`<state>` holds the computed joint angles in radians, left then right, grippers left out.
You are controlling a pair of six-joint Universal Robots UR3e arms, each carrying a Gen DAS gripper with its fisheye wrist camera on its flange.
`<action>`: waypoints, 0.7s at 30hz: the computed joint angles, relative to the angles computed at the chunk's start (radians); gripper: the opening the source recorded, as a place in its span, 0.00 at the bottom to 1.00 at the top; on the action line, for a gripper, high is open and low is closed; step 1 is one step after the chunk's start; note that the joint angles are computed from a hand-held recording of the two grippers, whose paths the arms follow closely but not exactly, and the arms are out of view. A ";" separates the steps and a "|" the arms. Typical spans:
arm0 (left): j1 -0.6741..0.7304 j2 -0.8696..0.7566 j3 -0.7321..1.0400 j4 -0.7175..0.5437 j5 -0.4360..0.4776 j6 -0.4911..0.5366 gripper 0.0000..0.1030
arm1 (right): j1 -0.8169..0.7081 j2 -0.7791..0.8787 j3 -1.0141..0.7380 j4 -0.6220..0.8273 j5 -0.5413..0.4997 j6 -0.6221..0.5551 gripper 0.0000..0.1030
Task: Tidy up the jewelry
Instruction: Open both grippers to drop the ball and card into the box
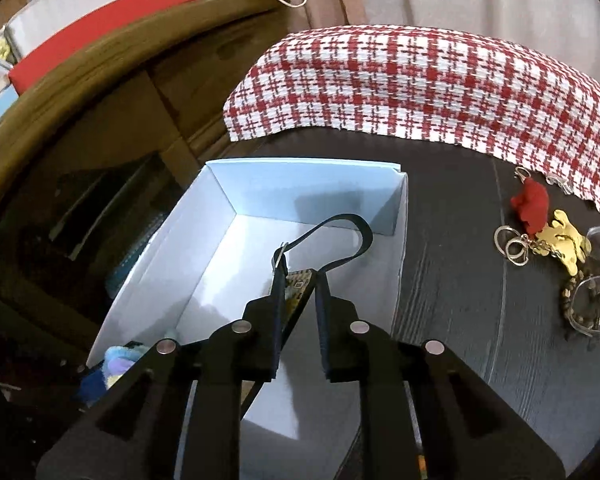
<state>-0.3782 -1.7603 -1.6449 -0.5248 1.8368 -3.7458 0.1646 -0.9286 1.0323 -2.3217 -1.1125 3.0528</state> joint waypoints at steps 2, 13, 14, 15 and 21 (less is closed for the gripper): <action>-0.002 -0.002 -0.003 0.006 0.009 0.004 0.44 | -0.005 -0.006 0.012 -0.013 0.021 -0.002 0.16; -0.030 0.020 0.046 -0.066 0.022 -0.062 0.91 | -0.149 -0.209 0.248 -0.231 0.237 0.021 0.61; -0.031 0.038 0.031 -0.051 0.021 -0.077 0.93 | -0.176 -0.244 0.284 -0.280 0.249 0.024 0.66; -0.034 0.053 0.019 -0.042 0.025 -0.092 0.95 | -0.199 -0.274 0.317 -0.326 0.250 0.024 0.74; -0.035 0.131 -0.040 -0.027 0.045 -0.180 0.96 | -0.286 -0.419 0.511 -0.659 -0.028 0.053 0.93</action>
